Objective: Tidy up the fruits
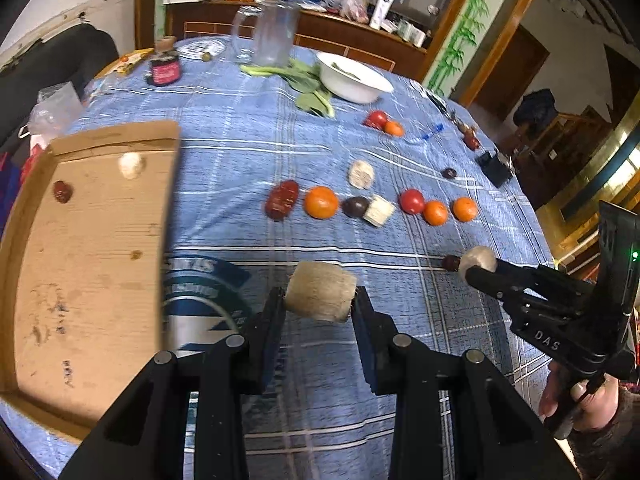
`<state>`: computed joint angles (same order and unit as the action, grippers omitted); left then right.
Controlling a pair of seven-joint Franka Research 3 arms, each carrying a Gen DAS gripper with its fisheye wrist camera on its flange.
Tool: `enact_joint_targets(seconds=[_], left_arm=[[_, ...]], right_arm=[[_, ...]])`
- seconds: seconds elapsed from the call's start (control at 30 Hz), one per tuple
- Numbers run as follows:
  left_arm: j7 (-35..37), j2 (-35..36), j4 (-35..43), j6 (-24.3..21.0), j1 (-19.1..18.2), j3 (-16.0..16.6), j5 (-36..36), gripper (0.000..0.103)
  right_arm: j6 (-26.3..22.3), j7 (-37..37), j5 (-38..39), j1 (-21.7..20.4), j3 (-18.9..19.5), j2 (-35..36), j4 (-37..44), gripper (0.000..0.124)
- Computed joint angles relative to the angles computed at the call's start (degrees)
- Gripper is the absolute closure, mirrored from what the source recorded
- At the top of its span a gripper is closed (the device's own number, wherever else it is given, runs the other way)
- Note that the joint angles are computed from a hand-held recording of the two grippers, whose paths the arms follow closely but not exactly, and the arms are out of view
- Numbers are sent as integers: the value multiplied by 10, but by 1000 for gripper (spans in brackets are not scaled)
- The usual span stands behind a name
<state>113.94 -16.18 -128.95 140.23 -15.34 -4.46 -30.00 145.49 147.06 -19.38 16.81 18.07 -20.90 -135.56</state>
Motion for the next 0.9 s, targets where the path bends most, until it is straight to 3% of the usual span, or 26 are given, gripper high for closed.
enact_joint_targets(seconds=[0.23, 0.53, 0.9], left_arm=[[0, -12, -5, 1, 31, 27, 6, 70], [-3, 17, 19, 7, 86, 51, 26, 70], [-9, 103, 88, 2, 156, 43, 54, 70]], right_arm=[[13, -6, -29, 20, 1, 92, 92, 90], [10, -54, -42, 93, -42, 234, 255, 90], [-23, -162, 11, 174, -97, 435, 515, 90]])
